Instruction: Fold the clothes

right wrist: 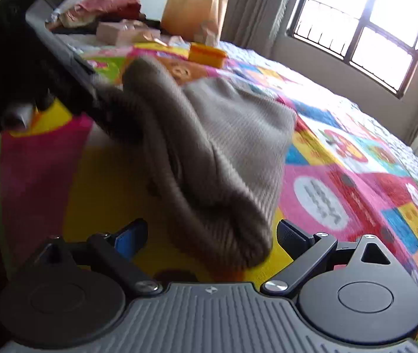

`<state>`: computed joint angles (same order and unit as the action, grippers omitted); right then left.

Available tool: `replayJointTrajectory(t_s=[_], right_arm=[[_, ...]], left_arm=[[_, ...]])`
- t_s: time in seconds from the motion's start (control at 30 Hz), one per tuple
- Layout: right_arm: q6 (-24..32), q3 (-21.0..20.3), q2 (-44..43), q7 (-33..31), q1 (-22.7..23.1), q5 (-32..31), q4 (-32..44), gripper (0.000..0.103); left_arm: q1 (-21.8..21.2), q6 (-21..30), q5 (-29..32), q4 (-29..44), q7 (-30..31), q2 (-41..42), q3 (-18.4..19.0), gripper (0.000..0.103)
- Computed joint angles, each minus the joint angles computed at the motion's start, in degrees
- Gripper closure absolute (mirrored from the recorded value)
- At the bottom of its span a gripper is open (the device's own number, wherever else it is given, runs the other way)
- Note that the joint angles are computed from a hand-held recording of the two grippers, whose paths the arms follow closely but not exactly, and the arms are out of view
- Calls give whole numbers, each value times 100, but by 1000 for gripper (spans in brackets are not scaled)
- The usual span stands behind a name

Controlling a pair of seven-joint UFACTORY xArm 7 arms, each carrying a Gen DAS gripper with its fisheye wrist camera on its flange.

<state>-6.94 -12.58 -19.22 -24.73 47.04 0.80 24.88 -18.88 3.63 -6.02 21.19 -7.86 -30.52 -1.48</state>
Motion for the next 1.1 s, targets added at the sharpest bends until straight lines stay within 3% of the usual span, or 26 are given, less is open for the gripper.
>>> replayJointTrajectory(t_s=[0.1,0.3,0.43,0.53,0.6,0.67,0.8,0.87,1.1], right_arm=[[-160,99,-1,55,-99,-19,-78,7],[-985,2348,365,-44,-2140,-41,-49,7],[-1264,2981,656,-173,-2619,-126,143,9],[-1326,3493,812,-561,-2935,152,308,36],[-1183,3251,826,-427,-2716,51,400,46],[-979,2548,812,69,-2175,-461,476,49],[-626,1545,773,793,-1368,-1188,573,55],[-455,1033,745,1031,-909,-1423,621,57],[66,1653,471,718,-1364,-1288,601,68]], left_arm=[[-53,-8,-42,37,-4,58,53,0],[-67,13,-86,28,-41,26,53,0],[-113,-10,-125,15,-39,7,111,0],[-148,-13,-150,-19,-10,-58,165,0],[-176,-5,-169,-69,31,-149,229,0],[-252,-11,-224,-128,91,-251,356,0],[-483,7,-394,-246,289,-484,707,0],[-428,19,-418,-301,334,-589,703,0],[-342,52,-492,-571,465,-1174,803,0]])
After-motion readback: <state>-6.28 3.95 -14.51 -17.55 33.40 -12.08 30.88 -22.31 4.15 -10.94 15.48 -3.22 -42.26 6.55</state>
